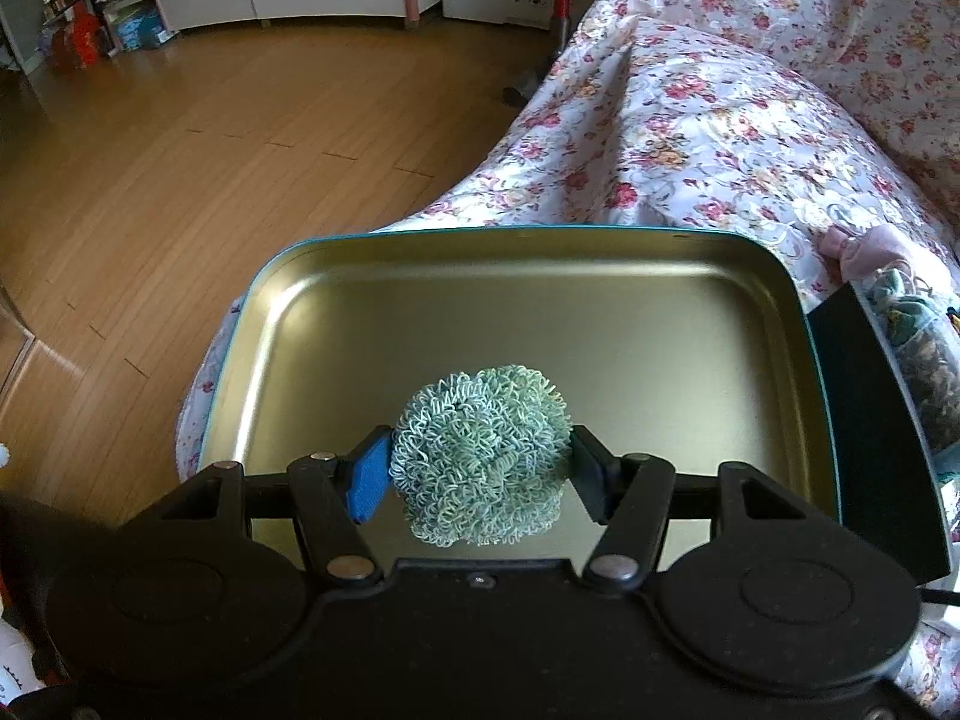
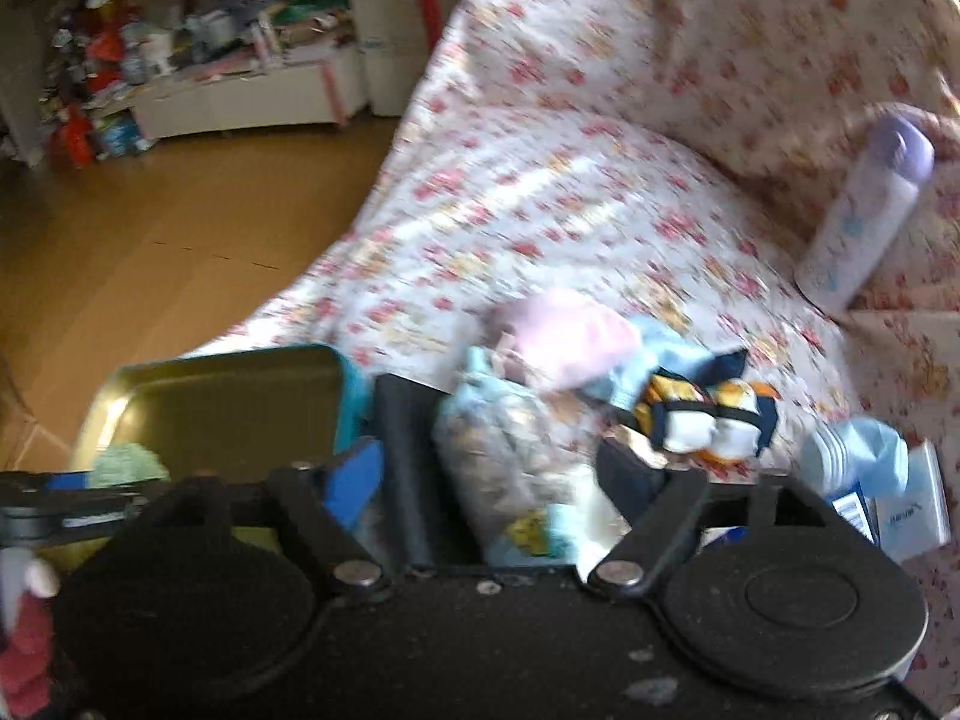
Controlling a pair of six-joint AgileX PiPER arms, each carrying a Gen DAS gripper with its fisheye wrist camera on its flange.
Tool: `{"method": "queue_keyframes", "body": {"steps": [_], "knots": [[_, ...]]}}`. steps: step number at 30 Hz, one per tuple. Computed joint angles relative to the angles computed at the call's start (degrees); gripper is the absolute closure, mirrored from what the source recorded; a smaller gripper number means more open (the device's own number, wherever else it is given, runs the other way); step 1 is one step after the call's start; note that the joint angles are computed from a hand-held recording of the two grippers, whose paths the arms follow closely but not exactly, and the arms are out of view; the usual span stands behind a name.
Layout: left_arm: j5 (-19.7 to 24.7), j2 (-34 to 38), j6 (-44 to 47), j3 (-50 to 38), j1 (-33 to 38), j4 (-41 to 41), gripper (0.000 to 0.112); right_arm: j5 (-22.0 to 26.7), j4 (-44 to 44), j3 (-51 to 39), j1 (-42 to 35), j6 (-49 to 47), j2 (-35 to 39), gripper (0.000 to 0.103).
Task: Organize soft objects
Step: 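Lower scrubber into tin tray with left tool while right tool drops snack bag beside it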
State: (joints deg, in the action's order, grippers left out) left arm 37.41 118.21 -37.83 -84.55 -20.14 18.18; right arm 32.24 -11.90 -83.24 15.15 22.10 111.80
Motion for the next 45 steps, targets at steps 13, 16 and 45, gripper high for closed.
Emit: {"method": "queue_keyframes", "body": {"steps": [13, 16, 45], "knots": [[0.34, 0.62, 0.05, -0.74, -0.31, 0.29, 0.055, -0.12, 7.94, 0.24, -3.97, -6.05, 2.33, 0.072], [0.07, 0.16, -0.74, -0.30, -0.09, 0.57, 0.055, -1.48, 8.21, 3.33, -3.66, -5.02, -3.25, 0.072], [1.37, -0.88, -8.07, 2.06, 1.85, 5.22, 0.029, 1.58, 10.62, -3.74, 11.11, -8.59, -4.77, 0.051]]}}
